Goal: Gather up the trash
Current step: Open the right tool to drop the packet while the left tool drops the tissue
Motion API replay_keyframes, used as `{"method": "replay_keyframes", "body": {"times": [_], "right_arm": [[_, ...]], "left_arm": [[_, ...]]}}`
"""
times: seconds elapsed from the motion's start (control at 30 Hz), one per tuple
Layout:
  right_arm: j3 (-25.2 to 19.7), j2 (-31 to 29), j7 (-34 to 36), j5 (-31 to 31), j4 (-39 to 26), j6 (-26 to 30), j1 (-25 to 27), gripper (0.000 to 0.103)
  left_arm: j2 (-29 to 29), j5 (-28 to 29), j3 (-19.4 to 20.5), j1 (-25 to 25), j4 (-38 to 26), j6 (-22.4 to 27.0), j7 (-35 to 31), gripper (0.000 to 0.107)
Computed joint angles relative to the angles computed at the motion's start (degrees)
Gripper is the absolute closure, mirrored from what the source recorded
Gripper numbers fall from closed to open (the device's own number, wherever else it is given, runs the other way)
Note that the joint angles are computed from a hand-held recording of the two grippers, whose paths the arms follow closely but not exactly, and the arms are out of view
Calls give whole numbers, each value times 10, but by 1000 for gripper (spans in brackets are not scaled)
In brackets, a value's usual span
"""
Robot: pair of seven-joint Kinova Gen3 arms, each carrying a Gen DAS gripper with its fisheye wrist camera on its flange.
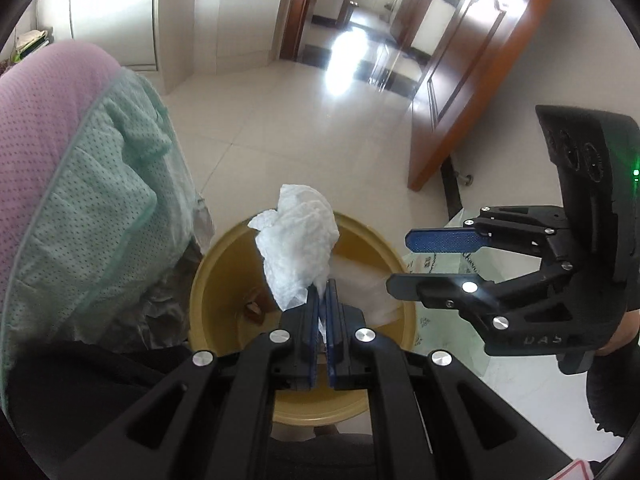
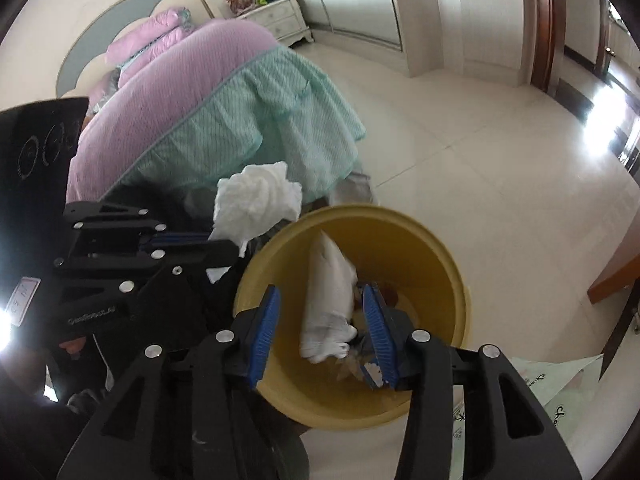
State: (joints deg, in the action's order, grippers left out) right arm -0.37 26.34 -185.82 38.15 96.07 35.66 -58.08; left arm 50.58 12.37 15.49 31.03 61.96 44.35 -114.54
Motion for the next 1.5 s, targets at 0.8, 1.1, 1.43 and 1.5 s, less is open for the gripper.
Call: {"method": "replay_keyframes", "body": {"times": [0.8, 1.1, 1.43, 1.5], "right_arm": [[-12, -5, -45, 12, 21, 31, 5, 59], [-16, 0, -28, 7, -1, 50, 5, 59], [3, 4, -59, 104, -45, 45, -23, 36], [30, 22, -47, 121, -88, 82, -53, 20]], "left_arm": [[69, -3, -13, 28, -101, 92, -5, 42], [50, 13, -5, 13, -70, 67, -13, 42], [-80, 64, -14, -36, 120, -137, -27, 25], [-114, 107, -39, -36, 165, -184, -48, 21]]}}
